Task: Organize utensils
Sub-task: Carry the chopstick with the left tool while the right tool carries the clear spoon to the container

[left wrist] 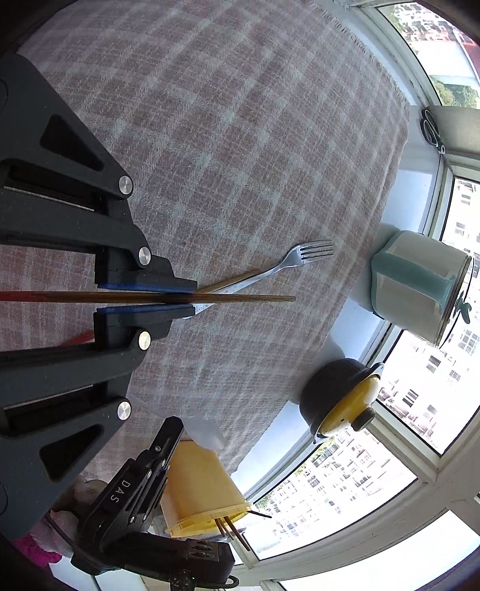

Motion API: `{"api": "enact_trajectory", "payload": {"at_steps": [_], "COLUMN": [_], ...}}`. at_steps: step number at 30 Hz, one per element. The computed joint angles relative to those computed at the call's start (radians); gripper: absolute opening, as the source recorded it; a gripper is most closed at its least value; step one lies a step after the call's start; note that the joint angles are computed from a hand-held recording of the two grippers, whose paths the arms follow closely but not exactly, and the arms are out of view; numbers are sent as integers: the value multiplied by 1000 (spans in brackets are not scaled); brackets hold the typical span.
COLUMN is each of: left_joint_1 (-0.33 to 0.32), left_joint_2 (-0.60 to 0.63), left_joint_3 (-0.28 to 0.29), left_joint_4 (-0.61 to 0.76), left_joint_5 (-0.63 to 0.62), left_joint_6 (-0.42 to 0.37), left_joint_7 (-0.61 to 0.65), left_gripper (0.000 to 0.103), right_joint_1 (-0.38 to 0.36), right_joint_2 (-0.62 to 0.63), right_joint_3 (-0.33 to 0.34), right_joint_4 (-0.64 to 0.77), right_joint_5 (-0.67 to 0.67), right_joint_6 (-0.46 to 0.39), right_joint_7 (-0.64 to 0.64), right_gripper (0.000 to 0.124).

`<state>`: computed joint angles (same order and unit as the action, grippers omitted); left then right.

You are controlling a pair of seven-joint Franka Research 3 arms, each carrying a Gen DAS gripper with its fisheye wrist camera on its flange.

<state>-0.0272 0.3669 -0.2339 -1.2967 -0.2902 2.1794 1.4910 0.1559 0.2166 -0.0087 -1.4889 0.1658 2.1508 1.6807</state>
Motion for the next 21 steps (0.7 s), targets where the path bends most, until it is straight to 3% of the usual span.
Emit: {"api": "enact_trajectory", "payload": {"at_steps": [9, 21], "left_joint_1": [-12, -72], "left_joint_2": [-61, -27], "left_joint_3": [-19, -63], "left_joint_4": [-12, 93], "left_joint_5": [-62, -133], "left_joint_6": [79, 143], "left_joint_7": [33, 43], "left_gripper": [3, 3], "right_joint_1": [-16, -71], "right_joint_2": [-154, -353], "right_joint_3": [-2, -20], "right_joint_4": [-144, -288], "right_joint_5": [29, 23], "right_joint_6": [127, 205], "right_joint_7": [-39, -76], "right_gripper": [0, 0]}}
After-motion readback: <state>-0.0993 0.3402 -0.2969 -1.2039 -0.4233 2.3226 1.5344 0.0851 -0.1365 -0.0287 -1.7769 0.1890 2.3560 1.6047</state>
